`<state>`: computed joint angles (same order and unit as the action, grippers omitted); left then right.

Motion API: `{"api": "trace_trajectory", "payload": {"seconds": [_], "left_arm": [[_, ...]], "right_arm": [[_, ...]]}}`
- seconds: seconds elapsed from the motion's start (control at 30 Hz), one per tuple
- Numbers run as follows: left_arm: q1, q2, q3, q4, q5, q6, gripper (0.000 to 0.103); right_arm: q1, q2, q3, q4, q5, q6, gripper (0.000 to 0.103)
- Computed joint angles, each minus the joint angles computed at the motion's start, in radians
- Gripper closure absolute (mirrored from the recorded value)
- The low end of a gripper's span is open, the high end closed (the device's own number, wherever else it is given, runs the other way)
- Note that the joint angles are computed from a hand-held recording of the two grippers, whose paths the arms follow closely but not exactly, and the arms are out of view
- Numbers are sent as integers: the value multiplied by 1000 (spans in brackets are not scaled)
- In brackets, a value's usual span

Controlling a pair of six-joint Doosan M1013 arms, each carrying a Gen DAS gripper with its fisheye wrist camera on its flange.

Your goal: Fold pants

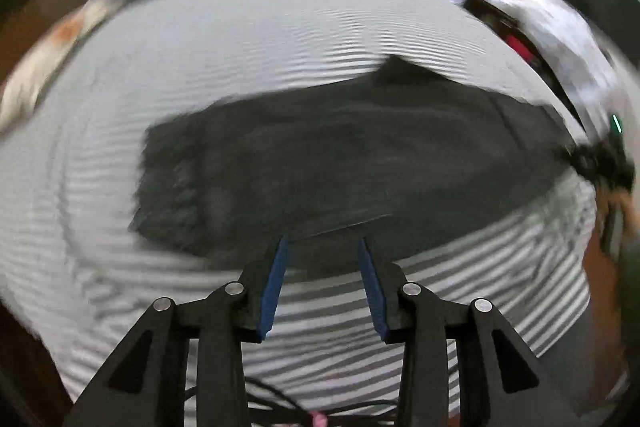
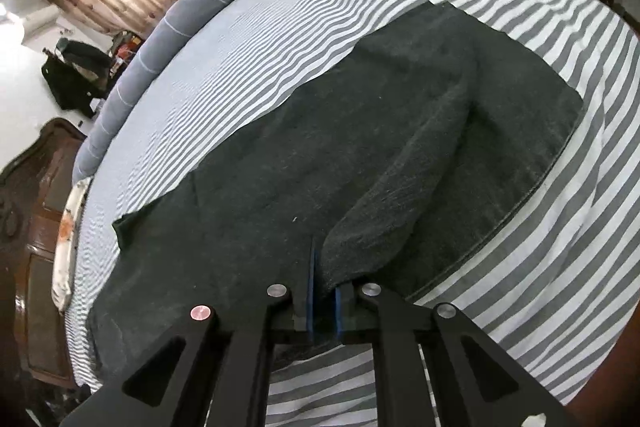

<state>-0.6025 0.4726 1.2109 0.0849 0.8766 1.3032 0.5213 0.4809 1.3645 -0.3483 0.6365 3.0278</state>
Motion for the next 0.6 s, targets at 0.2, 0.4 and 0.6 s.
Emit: {"api": "trace_trajectory", "payload": {"seconds": [0.2,0.4,0.6], "left_arm": [[-80,95,-126,-81,-19,299,62],[-138,192,-258,-140,-4,467,62],[-187,304,-412,-88,54,490,62]], "right_arm": [[-20,-20,51,29,-136,57,93],[-34,-22,44,95,-172,-11,95],[-45,-22,52,167,-213,-69,95]]}}
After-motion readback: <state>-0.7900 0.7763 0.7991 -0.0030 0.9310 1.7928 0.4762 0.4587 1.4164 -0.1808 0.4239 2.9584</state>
